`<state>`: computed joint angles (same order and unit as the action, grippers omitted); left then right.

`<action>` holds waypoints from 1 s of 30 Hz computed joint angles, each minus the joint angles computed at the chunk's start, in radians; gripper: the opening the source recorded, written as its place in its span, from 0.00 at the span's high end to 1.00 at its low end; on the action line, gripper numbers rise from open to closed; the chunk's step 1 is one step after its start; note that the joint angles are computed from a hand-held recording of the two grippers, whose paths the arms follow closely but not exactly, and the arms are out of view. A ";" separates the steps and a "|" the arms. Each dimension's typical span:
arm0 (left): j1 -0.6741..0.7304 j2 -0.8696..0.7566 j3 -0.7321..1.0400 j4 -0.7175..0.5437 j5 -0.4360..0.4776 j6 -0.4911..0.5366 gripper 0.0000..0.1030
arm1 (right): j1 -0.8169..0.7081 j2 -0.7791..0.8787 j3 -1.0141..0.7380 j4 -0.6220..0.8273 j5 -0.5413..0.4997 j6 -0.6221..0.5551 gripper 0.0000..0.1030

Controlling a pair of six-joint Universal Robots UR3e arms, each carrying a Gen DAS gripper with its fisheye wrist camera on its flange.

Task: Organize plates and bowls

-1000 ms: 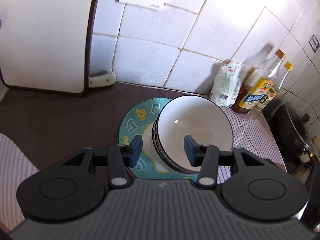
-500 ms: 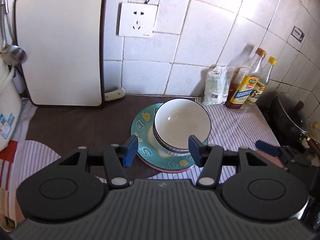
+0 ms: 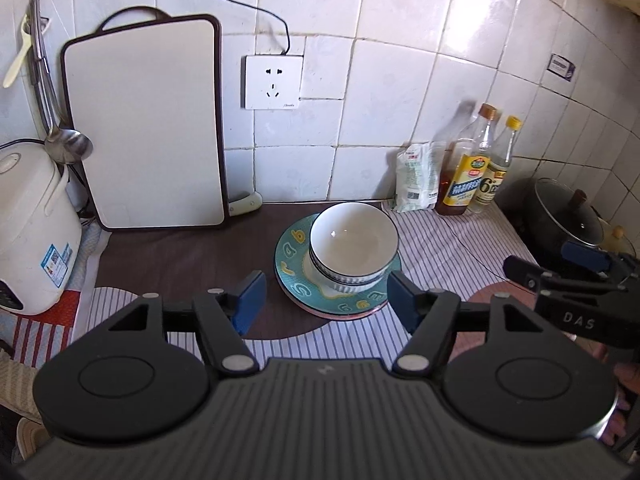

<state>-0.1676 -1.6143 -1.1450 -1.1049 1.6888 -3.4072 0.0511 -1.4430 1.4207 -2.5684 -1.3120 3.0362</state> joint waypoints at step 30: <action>-0.278 0.092 -0.091 -0.120 0.274 -0.186 0.13 | -0.115 -0.422 0.271 0.157 0.021 -0.074 0.08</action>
<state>-0.4459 -1.5226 -1.2364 -1.2247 1.9632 -3.5933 -0.0643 -1.8650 1.6915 -2.4118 -1.2912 2.9622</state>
